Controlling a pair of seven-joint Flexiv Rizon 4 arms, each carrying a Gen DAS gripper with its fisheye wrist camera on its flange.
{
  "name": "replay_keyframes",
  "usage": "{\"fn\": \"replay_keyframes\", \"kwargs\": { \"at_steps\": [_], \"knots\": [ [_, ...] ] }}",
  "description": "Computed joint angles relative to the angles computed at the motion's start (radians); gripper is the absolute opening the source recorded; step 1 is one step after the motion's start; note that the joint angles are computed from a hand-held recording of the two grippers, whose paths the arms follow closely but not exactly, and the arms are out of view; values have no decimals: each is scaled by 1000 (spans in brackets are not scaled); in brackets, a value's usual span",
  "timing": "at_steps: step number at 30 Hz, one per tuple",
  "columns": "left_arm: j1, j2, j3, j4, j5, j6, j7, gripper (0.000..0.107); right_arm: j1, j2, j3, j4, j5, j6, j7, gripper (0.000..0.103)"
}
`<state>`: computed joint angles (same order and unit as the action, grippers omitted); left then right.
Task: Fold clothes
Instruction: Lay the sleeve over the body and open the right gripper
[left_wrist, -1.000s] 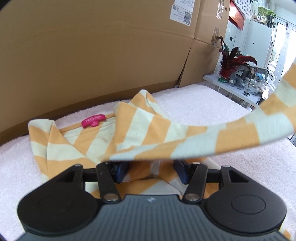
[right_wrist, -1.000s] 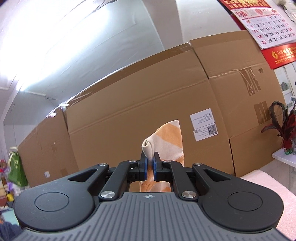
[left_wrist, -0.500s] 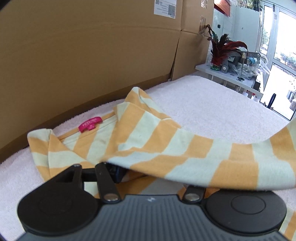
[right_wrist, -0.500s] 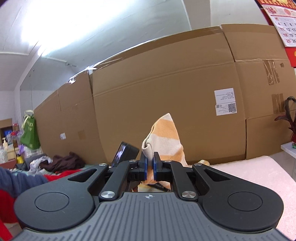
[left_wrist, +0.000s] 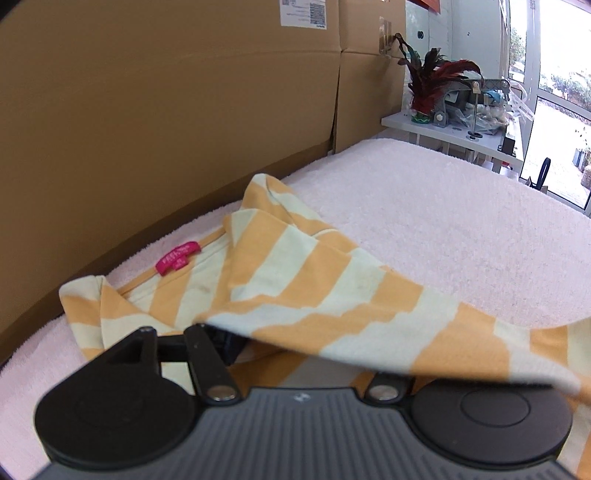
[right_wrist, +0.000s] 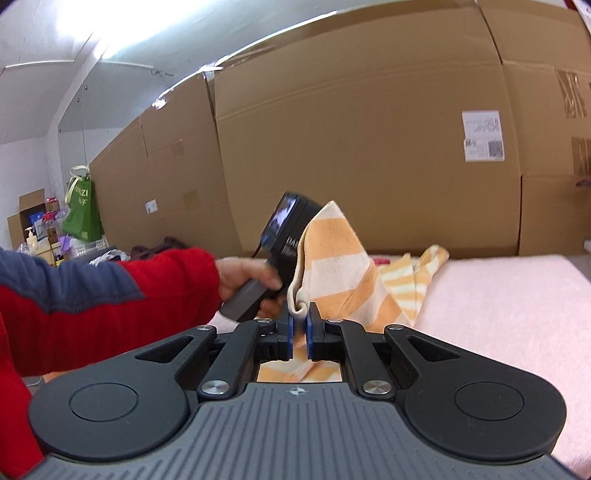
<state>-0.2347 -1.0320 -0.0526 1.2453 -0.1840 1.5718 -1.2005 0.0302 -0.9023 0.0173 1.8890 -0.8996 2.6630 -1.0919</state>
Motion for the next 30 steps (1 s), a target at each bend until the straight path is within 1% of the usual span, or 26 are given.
{"fn": "replay_keyframes", "kwargs": {
  "at_steps": [4, 9, 11, 13, 16, 18, 20, 22, 24, 26, 27, 30],
  "knots": [
    [-29, -2, 47, -1, 29, 28, 11, 67, -16, 0, -8, 6, -87, -23, 49, 8],
    [-41, 2, 68, 5, 48, 41, 35, 69, -51, -18, -26, -38, -261, -43, 224, 9],
    [-47, 3, 76, 11, 60, 58, 49, 71, -42, -11, -40, -22, -263, -48, 217, 9],
    [-50, 5, 80, 18, 69, 73, 67, 74, -48, -9, -51, -21, -304, -53, 255, 9],
    [-57, 7, 88, 27, 81, 95, 96, 76, -58, -14, -96, -62, -454, -59, 376, 15],
    [-81, 0, 128, 20, 83, 104, 111, 76, -55, -24, -128, -93, -534, -34, 436, 16],
    [-93, -2, 146, 17, 98, 111, 143, 78, -43, -29, -167, -119, -599, -13, 497, 16],
    [-99, 1, 154, 23, 117, 118, 183, 82, -35, -19, -197, -115, -635, 3, 494, 16],
    [-101, 9, 155, 34, 140, 129, 232, 85, -34, -17, -236, -139, -709, 43, 530, 18],
    [-112, 17, 172, 37, 152, 118, 277, 85, -38, -5, -257, -127, -738, 67, 520, 18],
    [-110, 25, 167, 41, 157, 107, 299, 85, -44, 2, -260, -118, -740, 76, 509, 18],
    [-100, 48, 147, 65, 173, 99, 354, 87, -60, 19, -228, -71, -621, 37, 470, 18]
  ]
}}
